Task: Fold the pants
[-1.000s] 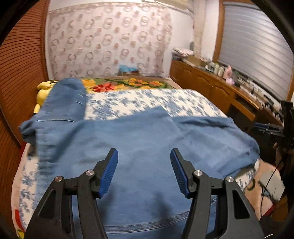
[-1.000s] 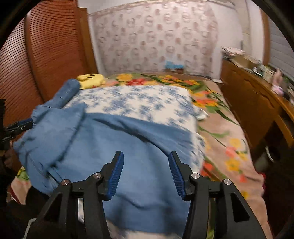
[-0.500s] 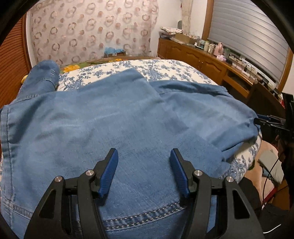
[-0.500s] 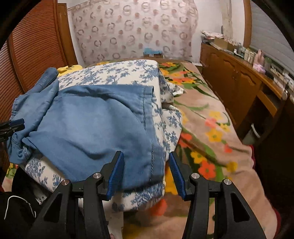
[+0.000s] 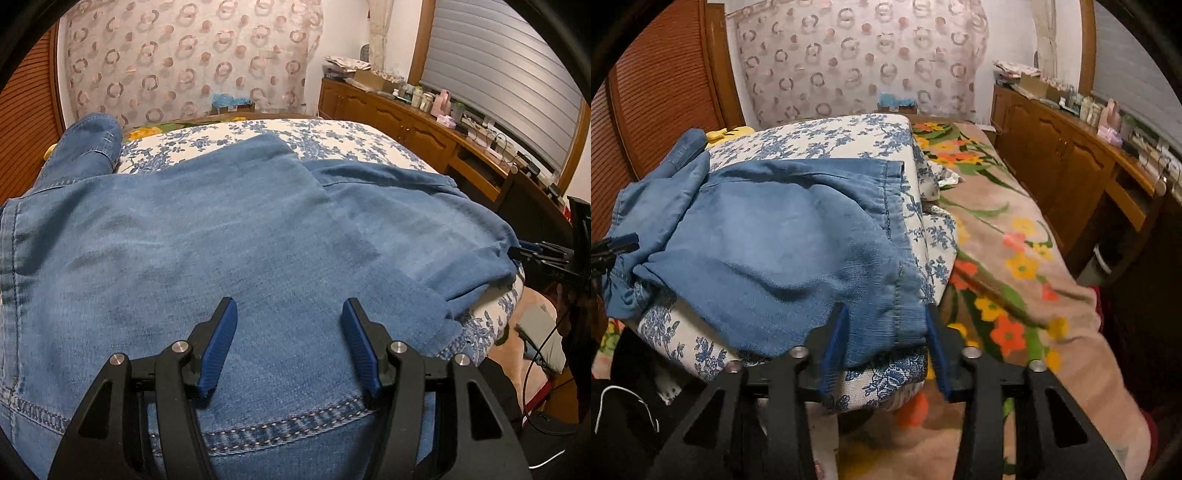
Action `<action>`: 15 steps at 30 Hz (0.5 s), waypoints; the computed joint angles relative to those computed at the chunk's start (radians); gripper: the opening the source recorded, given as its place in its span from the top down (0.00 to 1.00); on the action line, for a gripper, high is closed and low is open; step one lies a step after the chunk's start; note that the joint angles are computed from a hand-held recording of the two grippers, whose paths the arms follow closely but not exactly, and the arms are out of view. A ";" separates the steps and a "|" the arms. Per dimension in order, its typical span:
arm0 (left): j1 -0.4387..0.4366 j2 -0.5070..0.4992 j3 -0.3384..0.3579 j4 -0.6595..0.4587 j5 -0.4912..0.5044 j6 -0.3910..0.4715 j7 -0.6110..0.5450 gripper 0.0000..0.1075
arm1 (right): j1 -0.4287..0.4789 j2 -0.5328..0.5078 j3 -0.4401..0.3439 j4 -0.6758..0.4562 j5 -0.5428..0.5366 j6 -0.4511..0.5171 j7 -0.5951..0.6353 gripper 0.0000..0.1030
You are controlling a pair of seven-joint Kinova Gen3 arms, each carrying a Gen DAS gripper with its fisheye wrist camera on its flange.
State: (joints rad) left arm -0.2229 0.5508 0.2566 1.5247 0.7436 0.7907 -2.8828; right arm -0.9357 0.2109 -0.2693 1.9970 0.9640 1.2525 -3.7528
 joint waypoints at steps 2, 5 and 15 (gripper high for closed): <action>-0.002 0.000 0.001 0.003 0.004 -0.002 -0.002 0.44 | -0.002 0.001 -0.002 0.000 0.005 0.001 0.011 0.67; -0.003 0.001 0.001 0.000 0.005 0.003 -0.001 0.44 | 0.006 0.000 -0.001 0.001 -0.001 -0.016 0.033 0.71; -0.019 -0.012 -0.001 0.004 0.022 0.000 -0.008 0.44 | -0.019 -0.056 -0.028 -0.016 0.135 0.044 0.078 0.84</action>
